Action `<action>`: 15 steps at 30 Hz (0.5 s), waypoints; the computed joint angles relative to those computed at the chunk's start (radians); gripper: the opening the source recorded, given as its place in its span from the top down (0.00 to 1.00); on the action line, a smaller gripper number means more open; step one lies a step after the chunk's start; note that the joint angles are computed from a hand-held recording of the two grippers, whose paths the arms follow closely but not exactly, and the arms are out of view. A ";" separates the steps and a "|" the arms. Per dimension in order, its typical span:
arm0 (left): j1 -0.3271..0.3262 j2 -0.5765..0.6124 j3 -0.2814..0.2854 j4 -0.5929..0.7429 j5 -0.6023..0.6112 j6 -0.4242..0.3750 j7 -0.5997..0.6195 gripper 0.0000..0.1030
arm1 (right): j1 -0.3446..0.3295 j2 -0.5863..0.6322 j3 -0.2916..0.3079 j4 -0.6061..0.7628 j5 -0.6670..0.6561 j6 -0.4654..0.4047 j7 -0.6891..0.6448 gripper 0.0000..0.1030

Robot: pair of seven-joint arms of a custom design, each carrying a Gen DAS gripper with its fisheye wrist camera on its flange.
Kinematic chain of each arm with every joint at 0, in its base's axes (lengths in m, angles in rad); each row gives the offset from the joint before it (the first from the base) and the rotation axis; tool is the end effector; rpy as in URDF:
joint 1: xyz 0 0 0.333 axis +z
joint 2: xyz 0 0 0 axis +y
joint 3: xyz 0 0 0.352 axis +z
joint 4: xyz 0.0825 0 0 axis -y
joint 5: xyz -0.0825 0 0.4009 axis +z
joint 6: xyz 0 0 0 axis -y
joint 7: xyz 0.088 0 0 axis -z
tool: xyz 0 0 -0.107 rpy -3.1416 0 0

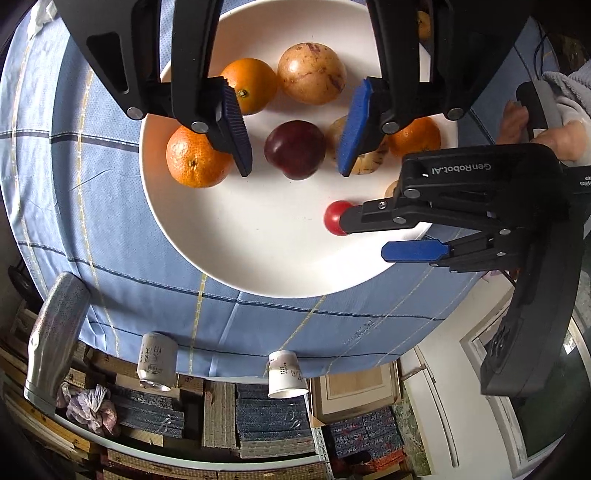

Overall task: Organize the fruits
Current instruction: 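Lower the tomato and plum onto the white plate and open both grippers, then move both open grippers back to the loose fruit cluster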

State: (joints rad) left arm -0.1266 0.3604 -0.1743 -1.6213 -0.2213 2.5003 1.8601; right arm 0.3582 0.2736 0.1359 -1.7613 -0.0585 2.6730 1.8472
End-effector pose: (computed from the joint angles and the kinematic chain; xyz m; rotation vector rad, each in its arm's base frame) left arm 0.7033 -0.1975 0.5026 -1.5455 2.3834 -0.7765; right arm 0.6237 0.3265 0.5120 -1.9965 1.5604 -0.3378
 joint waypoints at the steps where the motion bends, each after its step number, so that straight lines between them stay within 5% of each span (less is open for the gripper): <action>1: -0.001 -0.002 0.002 -0.003 0.002 0.003 -0.002 0.42 | 0.002 -0.002 -0.001 0.001 -0.005 -0.004 0.001 0.52; 15: 0.031 -0.259 0.001 -0.280 -0.080 0.094 0.062 0.34 | 0.036 -0.158 -0.019 -0.123 -0.143 0.048 0.104 0.41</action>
